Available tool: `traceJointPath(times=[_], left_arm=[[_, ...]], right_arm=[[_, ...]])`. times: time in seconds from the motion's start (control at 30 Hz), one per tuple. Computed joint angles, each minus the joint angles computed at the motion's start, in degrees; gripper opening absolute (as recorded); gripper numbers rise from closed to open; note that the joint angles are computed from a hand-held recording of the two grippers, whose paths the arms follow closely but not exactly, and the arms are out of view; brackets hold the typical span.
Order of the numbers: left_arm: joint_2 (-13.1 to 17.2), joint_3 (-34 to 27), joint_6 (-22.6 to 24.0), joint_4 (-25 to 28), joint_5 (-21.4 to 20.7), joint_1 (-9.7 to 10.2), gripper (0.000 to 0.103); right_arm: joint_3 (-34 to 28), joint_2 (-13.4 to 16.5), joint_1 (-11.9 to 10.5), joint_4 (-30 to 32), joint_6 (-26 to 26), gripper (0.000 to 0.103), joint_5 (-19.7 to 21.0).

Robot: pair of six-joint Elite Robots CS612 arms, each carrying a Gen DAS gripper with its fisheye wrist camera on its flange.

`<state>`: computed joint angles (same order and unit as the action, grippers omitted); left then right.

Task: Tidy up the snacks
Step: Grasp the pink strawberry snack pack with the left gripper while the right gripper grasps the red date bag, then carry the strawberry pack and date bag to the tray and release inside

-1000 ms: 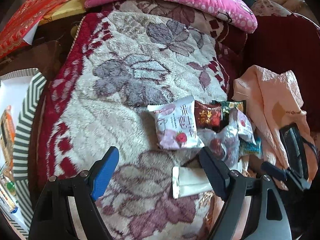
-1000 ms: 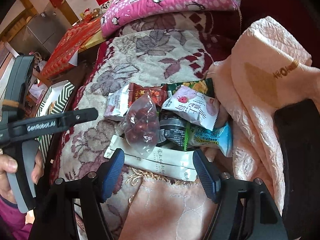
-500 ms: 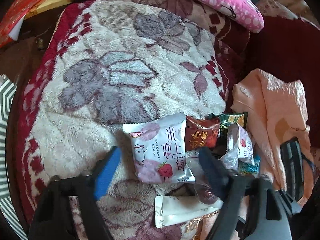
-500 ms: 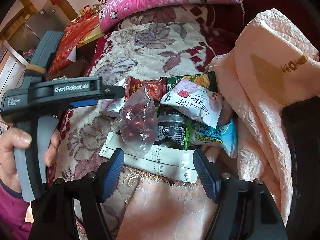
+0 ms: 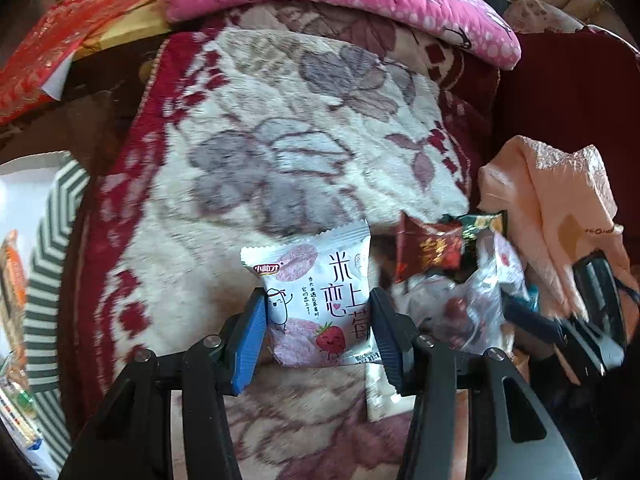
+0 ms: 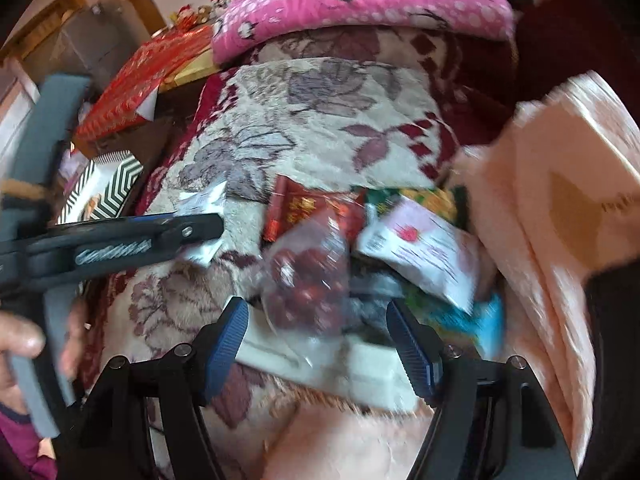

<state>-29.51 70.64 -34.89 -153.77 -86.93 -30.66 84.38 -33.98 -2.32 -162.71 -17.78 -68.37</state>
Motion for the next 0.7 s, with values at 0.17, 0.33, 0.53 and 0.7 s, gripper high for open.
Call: traceJointPath(times=[0.17, 0.33, 0.53, 0.7], left_arm=[[-1.7, 3.4, 0.0, -1.6, 1.1, 0.12, 0.05], [-3.2, 6.6, -0.6, -4.0, 2.2, 0.18, 0.05], [-4.7, 9.3, -1.5, -6.0, 3.8, 0.01, 0.05], [-6.4, 11.9, -1.3, -7.2, 6.8, -0.45, 0.05]], right_arm=[[-3.5, 2.4, 1.8, 2.1, -2.2, 0.042, -4.0], [-1.9, 1.2, 0.8, 3.0, -2.5, 0.037, 0.1], [1.2, -0.9, -0.1, 1.0, -1.1, 0.037, 3.7], [2.4, -1.9, 0.3, 0.2, -1.7, 0.037, 4.4]])
